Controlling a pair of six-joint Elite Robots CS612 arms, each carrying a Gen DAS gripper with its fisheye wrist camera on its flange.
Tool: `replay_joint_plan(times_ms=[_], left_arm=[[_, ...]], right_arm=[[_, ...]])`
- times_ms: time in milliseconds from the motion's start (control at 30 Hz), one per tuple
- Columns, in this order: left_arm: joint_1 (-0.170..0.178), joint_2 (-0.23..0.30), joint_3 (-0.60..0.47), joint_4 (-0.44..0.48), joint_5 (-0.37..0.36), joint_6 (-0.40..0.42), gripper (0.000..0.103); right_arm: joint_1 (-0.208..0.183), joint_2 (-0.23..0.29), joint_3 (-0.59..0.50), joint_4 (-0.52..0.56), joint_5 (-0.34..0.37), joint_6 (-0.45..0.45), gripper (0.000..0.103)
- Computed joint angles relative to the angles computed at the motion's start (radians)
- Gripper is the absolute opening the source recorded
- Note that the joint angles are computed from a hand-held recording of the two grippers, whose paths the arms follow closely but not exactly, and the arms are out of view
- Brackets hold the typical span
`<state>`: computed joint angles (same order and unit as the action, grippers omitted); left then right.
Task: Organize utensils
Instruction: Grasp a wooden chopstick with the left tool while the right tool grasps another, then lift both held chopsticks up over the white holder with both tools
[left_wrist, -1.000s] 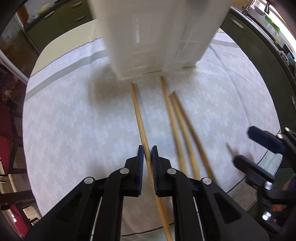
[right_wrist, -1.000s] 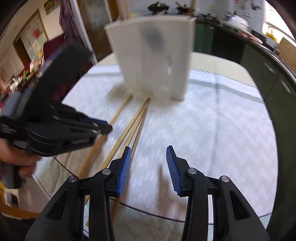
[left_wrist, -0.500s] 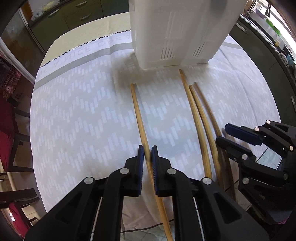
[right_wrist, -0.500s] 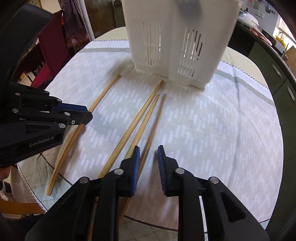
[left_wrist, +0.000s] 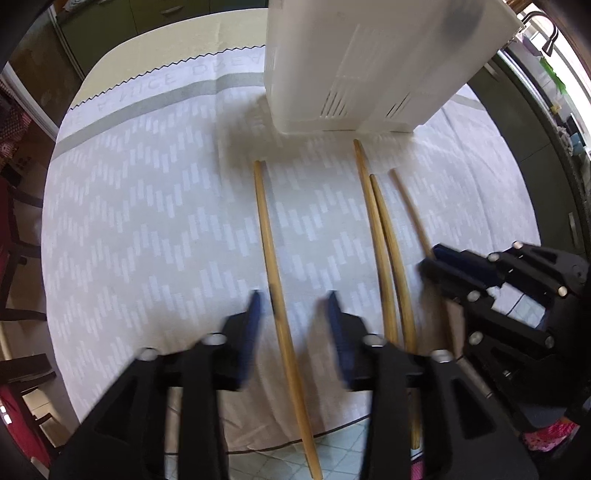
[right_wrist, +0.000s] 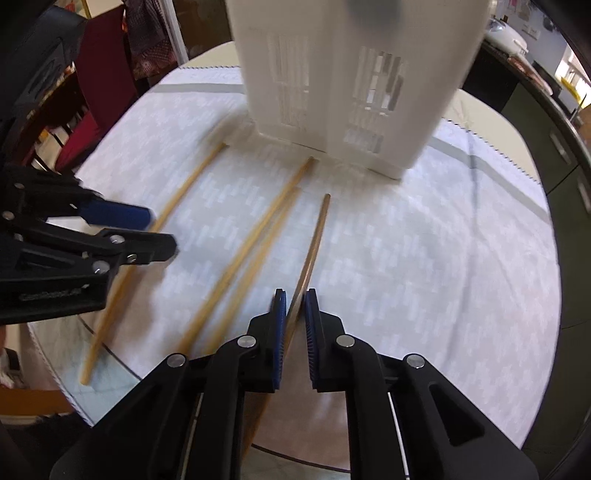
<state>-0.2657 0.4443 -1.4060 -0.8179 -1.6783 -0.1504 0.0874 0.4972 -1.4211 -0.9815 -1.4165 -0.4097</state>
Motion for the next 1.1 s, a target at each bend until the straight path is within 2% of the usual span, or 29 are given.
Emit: replay_joint_plan(times_ms=[133, 167, 200, 233, 267, 333, 433, 700, 900, 1100], left_arm=[[-0.017, 0.008, -0.012, -0.006, 0.043, 0.013, 0.047], [-0.020, 0.010, -0.015, -0.011, 0.057, 0.015, 0.037], [-0.022, 0.013, -0.019, -0.020, 0.071, 0.016, 0.019], [-0.022, 0.014, -0.018, -0.026, 0.071, 0.011, 0.011], [-0.020, 0.014, -0.018, -0.028, 0.064, 0.007, 0.007], [-0.018, 0.015, -0.016, -0.037, 0.056, 0.009, 0.007], [-0.012, 0.017, -0.019, -0.050, 0.052, 0.004, 0.007], [0.002, 0.035, -0.105, -0.180, 0.064, 0.011, 0.006], [-0.012, 0.028, -0.150, -0.243, 0.094, 0.035, 0.006], [-0.025, 0.030, -0.205, -0.259, 0.111, 0.052, 0.006]], right_arm=[[-0.007, 0.001, -0.002, -0.004, -0.002, -0.006, 0.011], [-0.008, 0.006, -0.009, -0.008, 0.001, -0.007, 0.010], [-0.009, 0.008, -0.011, -0.012, 0.006, -0.003, 0.009], [-0.012, 0.011, -0.016, -0.015, 0.015, 0.008, 0.007], [-0.015, 0.014, -0.020, -0.020, 0.023, 0.023, 0.007], [-0.024, 0.023, -0.035, -0.031, 0.043, 0.043, 0.007], [-0.047, 0.032, -0.062, -0.040, 0.110, 0.077, 0.007], [-0.109, 0.062, -0.156, -0.147, 0.288, 0.182, 0.007], [-0.128, 0.064, -0.197, -0.210, 0.340, 0.214, 0.007], [-0.140, 0.067, -0.241, -0.214, 0.365, 0.204, 0.007]])
